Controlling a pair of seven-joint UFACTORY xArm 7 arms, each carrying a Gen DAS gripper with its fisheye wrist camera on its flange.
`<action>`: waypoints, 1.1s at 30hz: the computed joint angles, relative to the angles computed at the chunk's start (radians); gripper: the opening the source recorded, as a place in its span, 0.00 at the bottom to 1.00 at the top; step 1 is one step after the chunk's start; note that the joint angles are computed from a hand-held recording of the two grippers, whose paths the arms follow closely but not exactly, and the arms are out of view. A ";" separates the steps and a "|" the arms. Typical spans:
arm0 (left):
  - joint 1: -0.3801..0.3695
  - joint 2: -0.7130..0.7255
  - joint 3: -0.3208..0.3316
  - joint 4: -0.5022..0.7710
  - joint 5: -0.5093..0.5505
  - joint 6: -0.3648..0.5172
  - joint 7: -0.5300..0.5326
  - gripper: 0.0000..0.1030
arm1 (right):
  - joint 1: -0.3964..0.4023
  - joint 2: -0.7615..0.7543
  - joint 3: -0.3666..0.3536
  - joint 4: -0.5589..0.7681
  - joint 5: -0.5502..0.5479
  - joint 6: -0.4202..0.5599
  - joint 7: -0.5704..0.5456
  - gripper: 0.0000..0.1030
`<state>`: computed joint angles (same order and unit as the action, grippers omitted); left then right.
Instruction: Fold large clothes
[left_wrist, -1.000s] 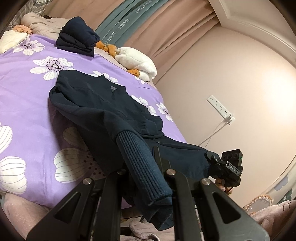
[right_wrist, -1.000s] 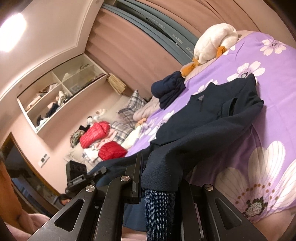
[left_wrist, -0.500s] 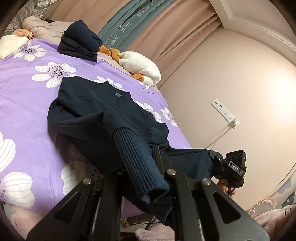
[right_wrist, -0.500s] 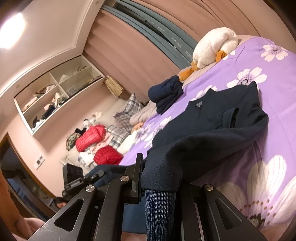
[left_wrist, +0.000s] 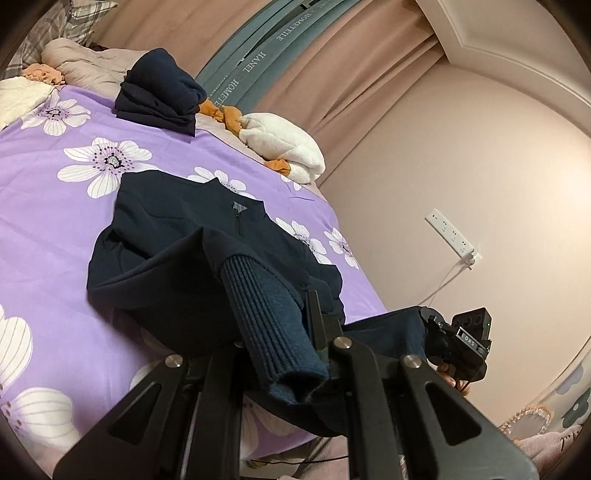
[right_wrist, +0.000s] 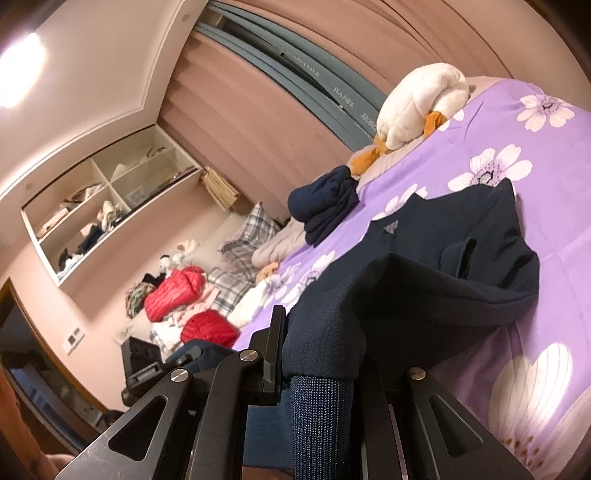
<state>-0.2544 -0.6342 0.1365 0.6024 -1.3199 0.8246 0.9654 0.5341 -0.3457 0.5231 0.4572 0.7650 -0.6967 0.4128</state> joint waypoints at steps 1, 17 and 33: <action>-0.001 0.005 -0.003 0.006 -0.003 -0.006 0.002 0.11 | -0.003 0.001 0.001 0.004 0.004 -0.001 -0.002 0.14; 0.022 0.201 -0.035 0.175 -0.044 -0.015 0.033 0.11 | -0.031 0.049 -0.031 0.085 0.044 0.019 -0.092 0.14; 0.066 0.441 -0.122 0.382 0.052 -0.071 -0.060 0.11 | -0.063 0.122 -0.103 0.165 0.013 0.067 -0.122 0.14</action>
